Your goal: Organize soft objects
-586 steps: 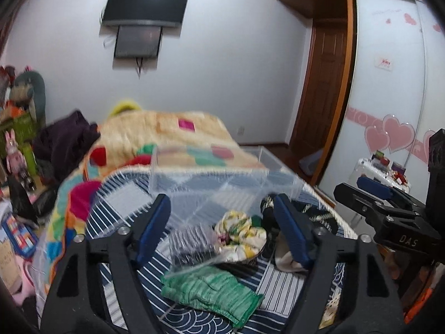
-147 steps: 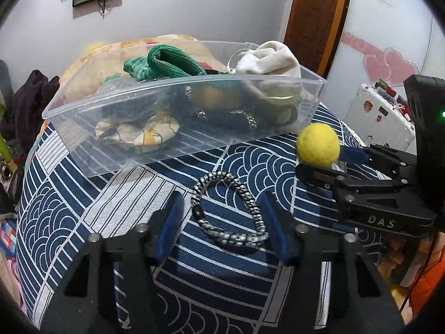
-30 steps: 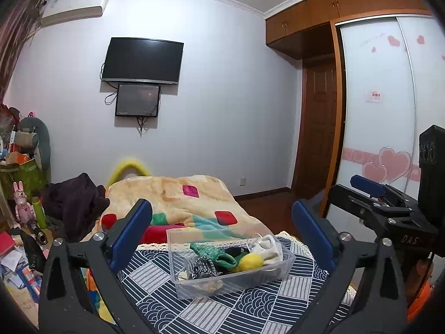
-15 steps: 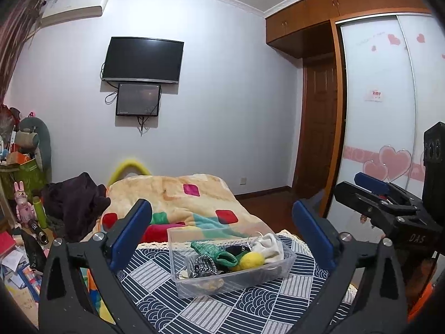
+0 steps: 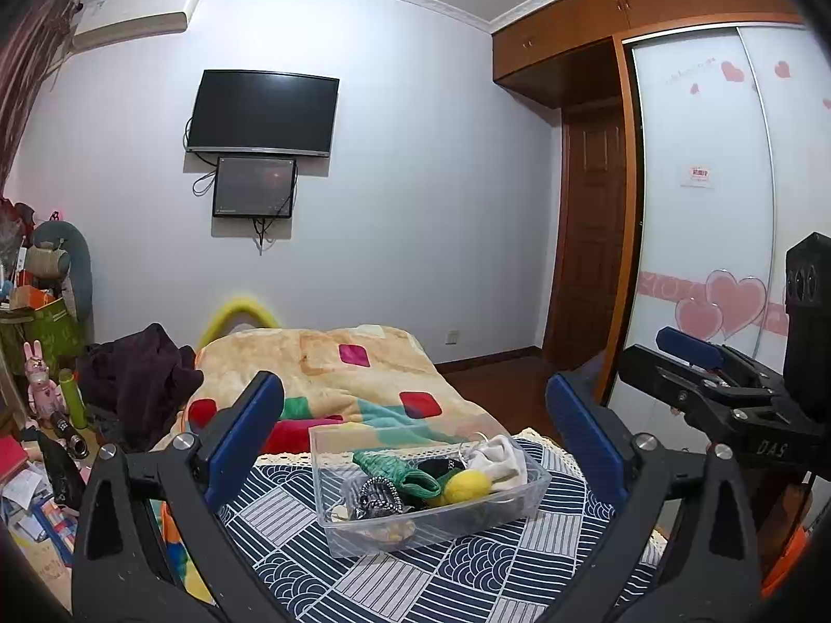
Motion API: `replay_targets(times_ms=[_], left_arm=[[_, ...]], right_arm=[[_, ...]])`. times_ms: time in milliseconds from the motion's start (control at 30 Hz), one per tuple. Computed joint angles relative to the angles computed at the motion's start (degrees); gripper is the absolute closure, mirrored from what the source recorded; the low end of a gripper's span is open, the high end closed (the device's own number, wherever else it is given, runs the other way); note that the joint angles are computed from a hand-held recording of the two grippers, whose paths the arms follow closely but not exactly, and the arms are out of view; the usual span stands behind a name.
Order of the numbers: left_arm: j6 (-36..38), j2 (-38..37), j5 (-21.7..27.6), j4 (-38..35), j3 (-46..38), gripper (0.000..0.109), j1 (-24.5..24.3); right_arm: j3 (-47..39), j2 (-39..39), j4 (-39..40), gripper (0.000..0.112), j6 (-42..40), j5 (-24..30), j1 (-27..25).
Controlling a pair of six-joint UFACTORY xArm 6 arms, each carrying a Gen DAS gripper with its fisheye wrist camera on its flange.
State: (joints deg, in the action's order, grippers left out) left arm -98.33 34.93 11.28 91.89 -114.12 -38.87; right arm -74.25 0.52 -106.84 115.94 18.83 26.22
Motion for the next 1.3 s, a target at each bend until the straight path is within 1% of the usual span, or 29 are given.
replay_targets(times_ms=[200, 300, 900, 1300], left_arm=[[0.16, -0.07, 0.11, -0.04, 0.08, 0.006, -0.05], [0.69, 0.26, -0.94, -0.63, -0.23, 0.006, 0.20], [0.59, -0.29, -1.12, -0.16, 0.67, 0.006, 0.07], [1.73, -0.05, -2.01, -1.65, 0.49, 0.006, 0.48]], right_arm=[[0.41, -0.29, 0.63, 0.009, -0.09, 0.04, 0.14], [0.26, -0.16, 0.62, 0.009, -0.11, -0.10, 0.06], [0.82, -0.76, 1.19, 0.009, 0.07, -0.08, 0.26], [0.76, -0.55, 2.43, 0.009, -1.02, -0.05, 0.33]])
